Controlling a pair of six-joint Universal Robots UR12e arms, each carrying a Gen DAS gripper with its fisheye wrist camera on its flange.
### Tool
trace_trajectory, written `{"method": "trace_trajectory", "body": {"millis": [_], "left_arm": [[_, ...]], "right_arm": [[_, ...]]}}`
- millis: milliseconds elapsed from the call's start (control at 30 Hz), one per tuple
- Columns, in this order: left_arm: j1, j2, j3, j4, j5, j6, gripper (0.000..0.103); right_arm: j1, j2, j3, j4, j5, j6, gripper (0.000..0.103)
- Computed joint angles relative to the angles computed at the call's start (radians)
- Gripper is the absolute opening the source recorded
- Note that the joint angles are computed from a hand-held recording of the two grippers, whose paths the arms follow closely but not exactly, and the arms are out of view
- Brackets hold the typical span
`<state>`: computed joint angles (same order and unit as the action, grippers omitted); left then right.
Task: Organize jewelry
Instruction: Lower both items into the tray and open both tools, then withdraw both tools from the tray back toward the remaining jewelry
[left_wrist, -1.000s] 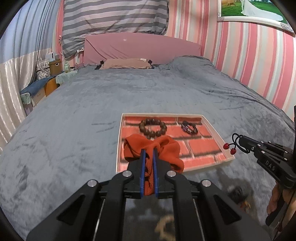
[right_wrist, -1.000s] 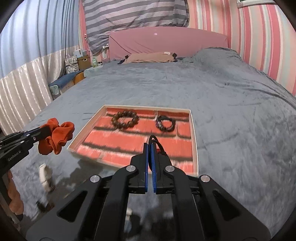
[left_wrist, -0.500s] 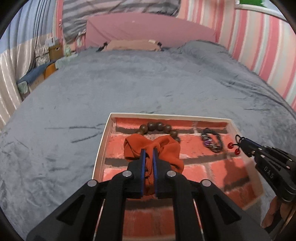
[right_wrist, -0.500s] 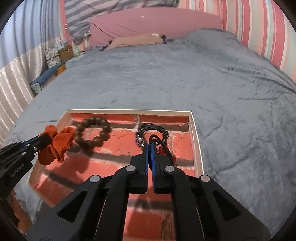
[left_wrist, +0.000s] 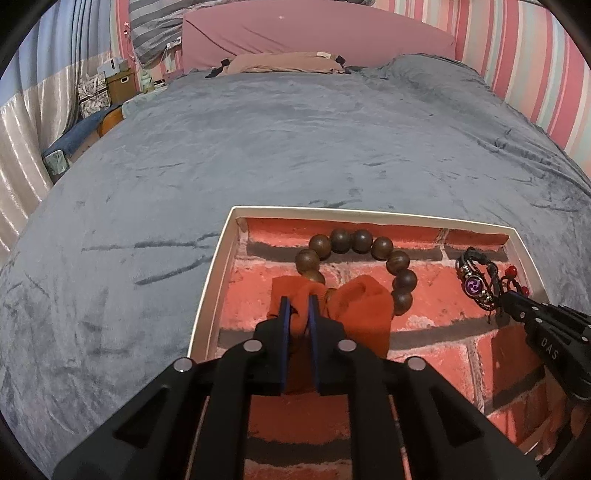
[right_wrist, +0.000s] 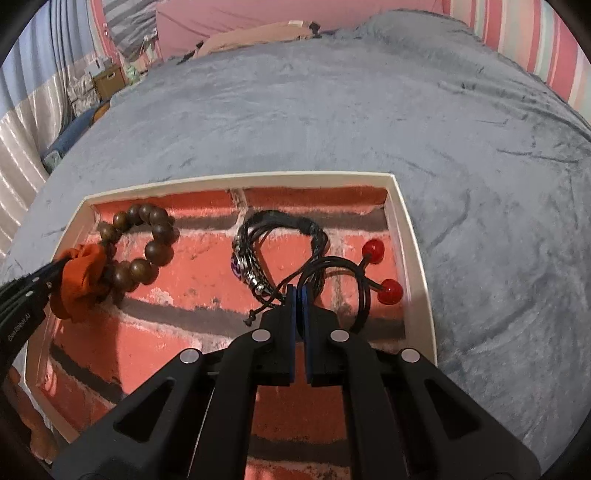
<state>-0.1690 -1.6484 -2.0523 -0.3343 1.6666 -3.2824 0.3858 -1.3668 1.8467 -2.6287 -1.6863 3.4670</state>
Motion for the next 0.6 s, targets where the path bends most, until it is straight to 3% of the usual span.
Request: {"method": "trace_trajectory", "body": {"millis": [100, 133, 167, 233, 300, 400, 467, 600], "left_arm": [[0.002, 0.015, -0.007, -0.01, -0.007, 0.012, 0.012], [0.004, 0.023, -0.013, -0.01, -0.013, 0.013, 0.018], [0.005, 0.031, -0.018, -0.01, -0.017, 0.013, 0.034], [-0.005, 0.05, -0.035, 0.021, 0.018, 0.0, 0.061], [-0.013, 0.073, -0.055, 0.056, 0.034, 0.01, 0.063], [-0.013, 0.121, -0.077, 0.042, 0.018, 0.008, 0.064], [-0.013, 0.154, -0.095, 0.049, 0.011, 0.008, 0.076], [-0.014, 0.238, -0.132, 0.048, 0.018, 0.006, 0.083]], "right_arm": [[0.0, -0.012, 0.004, 0.006, 0.012, -0.01, 0.018], [-0.002, -0.017, 0.009, -0.003, 0.021, -0.008, 0.035], [-0.002, -0.027, 0.018, -0.019, 0.027, -0.007, 0.051], [-0.003, -0.046, 0.033, -0.043, 0.046, -0.018, 0.054], [0.0, -0.07, 0.047, -0.052, 0.053, -0.032, 0.057], [0.01, -0.114, 0.079, -0.094, 0.041, -0.053, 0.07], [0.019, -0.145, 0.101, -0.122, 0.024, -0.066, 0.078], [0.033, -0.211, 0.147, -0.174, 0.008, -0.061, 0.091]]}}
